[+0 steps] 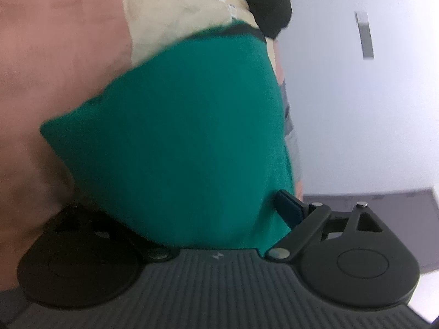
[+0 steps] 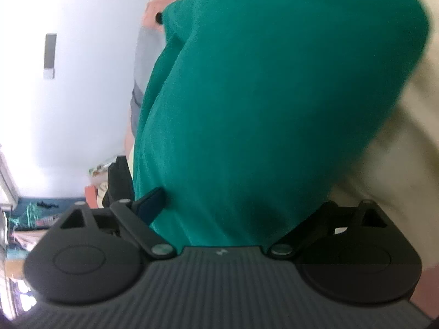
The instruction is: Fold large clothes
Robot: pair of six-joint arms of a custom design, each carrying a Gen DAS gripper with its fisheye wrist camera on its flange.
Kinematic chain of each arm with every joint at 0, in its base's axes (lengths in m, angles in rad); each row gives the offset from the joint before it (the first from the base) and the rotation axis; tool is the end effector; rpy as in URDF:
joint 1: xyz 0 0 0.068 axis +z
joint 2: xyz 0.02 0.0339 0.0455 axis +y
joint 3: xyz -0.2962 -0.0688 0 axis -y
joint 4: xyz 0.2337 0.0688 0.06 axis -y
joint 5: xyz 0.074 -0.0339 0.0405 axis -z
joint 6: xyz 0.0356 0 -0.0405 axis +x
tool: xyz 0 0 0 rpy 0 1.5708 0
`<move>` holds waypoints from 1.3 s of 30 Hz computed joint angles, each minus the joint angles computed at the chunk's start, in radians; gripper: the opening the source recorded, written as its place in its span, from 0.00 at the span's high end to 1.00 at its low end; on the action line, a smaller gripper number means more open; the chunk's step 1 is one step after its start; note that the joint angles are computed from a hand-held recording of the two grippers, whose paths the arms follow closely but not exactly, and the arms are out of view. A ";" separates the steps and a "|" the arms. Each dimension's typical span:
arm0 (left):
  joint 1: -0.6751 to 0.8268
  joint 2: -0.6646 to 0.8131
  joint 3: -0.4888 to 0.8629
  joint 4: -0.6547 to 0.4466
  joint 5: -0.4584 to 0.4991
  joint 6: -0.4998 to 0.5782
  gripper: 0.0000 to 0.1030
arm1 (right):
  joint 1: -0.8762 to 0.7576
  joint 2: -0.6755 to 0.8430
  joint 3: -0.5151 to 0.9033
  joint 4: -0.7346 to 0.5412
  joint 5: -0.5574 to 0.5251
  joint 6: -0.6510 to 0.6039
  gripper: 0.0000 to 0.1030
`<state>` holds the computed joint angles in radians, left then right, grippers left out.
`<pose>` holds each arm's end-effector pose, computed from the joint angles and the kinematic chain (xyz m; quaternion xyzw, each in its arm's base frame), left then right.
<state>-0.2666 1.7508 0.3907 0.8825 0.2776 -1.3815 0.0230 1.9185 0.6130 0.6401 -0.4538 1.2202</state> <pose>0.2644 -0.0823 0.1392 -0.3866 0.7560 -0.4581 0.2629 0.3230 0.0230 0.1167 0.4125 0.7793 0.4126 0.2287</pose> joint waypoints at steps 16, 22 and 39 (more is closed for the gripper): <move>-0.067 -0.170 -0.004 -0.142 -0.149 0.109 0.74 | 0.024 -0.108 -0.042 0.024 0.086 -0.162 0.53; -0.117 -0.379 -0.047 -0.300 -0.193 0.069 0.74 | -0.001 -0.238 -0.102 -0.011 0.068 -0.229 0.55; -0.199 -0.725 -0.087 -0.560 -0.234 0.071 0.24 | -0.145 -0.491 -0.195 -0.188 -0.177 -0.288 0.36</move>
<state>-0.4656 1.0257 0.3036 0.3229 0.0435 -1.3101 -0.1215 1.4279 0.4178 0.4525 -0.6307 0.9322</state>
